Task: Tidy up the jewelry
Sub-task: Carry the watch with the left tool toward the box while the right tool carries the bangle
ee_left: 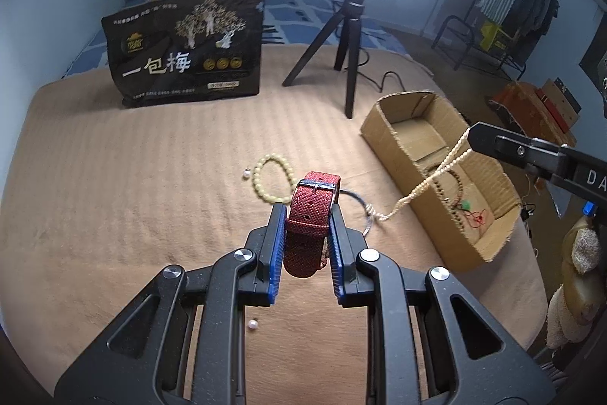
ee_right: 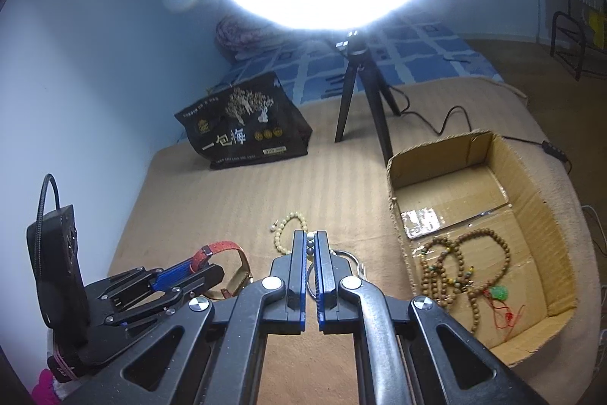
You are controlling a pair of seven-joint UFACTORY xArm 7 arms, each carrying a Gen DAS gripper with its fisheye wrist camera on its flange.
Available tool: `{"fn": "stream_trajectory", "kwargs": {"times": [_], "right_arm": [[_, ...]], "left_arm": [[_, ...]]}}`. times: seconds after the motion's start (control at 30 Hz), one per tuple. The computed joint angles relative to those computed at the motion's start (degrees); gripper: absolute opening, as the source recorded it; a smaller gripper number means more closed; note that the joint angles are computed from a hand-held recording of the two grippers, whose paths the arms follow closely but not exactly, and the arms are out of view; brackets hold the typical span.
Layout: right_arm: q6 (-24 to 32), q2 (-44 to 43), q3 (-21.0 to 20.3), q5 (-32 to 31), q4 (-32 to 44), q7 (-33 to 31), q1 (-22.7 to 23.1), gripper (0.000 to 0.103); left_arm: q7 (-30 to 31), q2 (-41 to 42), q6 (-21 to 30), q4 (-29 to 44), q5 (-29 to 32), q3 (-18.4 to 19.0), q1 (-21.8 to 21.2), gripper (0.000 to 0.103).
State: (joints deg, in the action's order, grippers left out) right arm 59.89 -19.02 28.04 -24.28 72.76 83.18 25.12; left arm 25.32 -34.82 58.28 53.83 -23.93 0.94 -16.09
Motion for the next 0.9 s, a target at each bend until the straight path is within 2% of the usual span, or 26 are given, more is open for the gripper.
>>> {"fn": "stream_trajectory", "kwargs": {"times": [0.33, 0.63, 0.9], "right_arm": [[4.20, -6.80, 1.26, 0.91, -0.78, -1.38, -1.70, 0.001], [8.85, -15.55, 3.61, 3.07, -1.29, -4.47, -6.70, 0.001], [10.87, -23.73, 3.53, 7.45, -3.90, -7.79, -11.23, 0.001]], "left_arm": [[-1.04, -1.96, 0.96, 0.63, -1.09, -1.31, -1.95, 0.020], [-2.93, -1.98, 0.18, 2.04, -2.38, -2.65, -4.11, 0.020], [-4.28, -0.64, -1.77, 3.11, -3.03, -4.62, -6.56, 0.020]]}}
